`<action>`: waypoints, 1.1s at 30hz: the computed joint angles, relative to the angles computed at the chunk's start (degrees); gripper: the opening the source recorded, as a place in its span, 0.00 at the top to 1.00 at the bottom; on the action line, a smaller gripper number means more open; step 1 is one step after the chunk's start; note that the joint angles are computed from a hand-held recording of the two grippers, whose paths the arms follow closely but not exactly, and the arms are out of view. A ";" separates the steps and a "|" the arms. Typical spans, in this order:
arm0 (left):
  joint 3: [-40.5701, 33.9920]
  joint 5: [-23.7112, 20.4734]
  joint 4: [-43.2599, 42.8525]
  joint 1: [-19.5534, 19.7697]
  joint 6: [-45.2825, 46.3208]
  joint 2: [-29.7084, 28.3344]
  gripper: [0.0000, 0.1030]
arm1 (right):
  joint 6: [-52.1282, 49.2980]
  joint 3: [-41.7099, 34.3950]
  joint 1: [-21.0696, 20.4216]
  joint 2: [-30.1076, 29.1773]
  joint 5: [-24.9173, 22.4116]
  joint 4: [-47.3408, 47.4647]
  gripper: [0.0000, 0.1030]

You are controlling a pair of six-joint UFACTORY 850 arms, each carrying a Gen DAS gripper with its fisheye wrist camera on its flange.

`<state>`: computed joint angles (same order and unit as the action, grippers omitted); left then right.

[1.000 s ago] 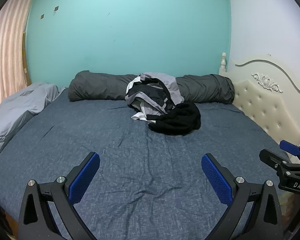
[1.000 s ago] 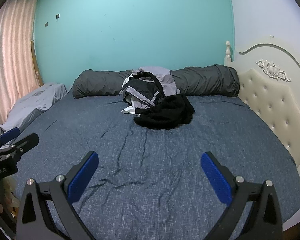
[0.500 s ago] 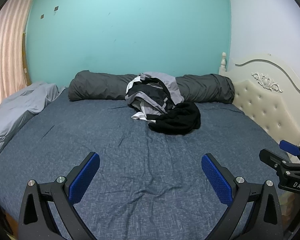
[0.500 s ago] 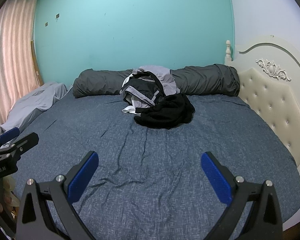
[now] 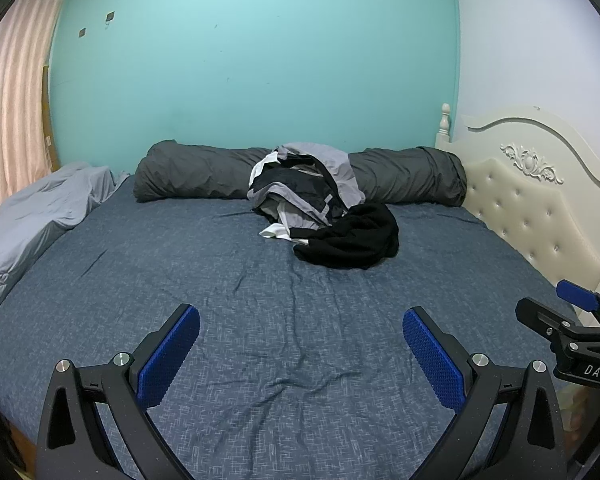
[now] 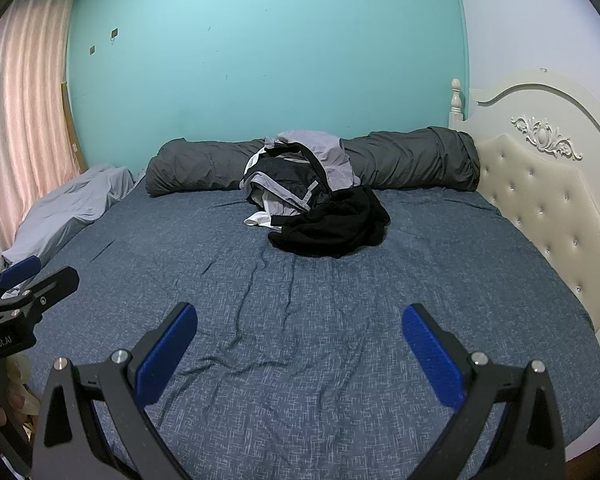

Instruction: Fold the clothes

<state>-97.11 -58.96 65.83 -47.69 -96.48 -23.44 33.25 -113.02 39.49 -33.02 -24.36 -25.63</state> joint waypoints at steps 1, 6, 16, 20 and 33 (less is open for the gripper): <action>-0.09 -0.05 -0.07 0.00 0.04 -0.05 0.00 | -0.09 -0.06 -0.04 -0.02 -0.02 0.09 0.00; -0.60 -0.22 -0.27 -0.12 0.20 -0.38 0.00 | -0.01 -0.26 0.04 -0.12 -0.25 0.10 0.00; -1.89 -0.61 -0.91 -0.16 1.04 -1.04 0.00 | -0.27 -0.12 -0.10 -0.08 -0.11 0.27 0.00; -1.76 -0.49 -0.96 -0.10 1.08 -0.92 0.00 | 0.24 -0.03 -0.02 -0.07 -0.08 -0.26 0.00; -1.80 0.10 -1.29 0.86 1.49 -1.18 0.00 | -0.61 -1.80 -0.16 -1.49 -1.50 0.23 0.00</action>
<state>-98.91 -58.86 64.55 -46.83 -94.99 -24.62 32.64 -114.82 39.33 -34.51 -25.86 -25.41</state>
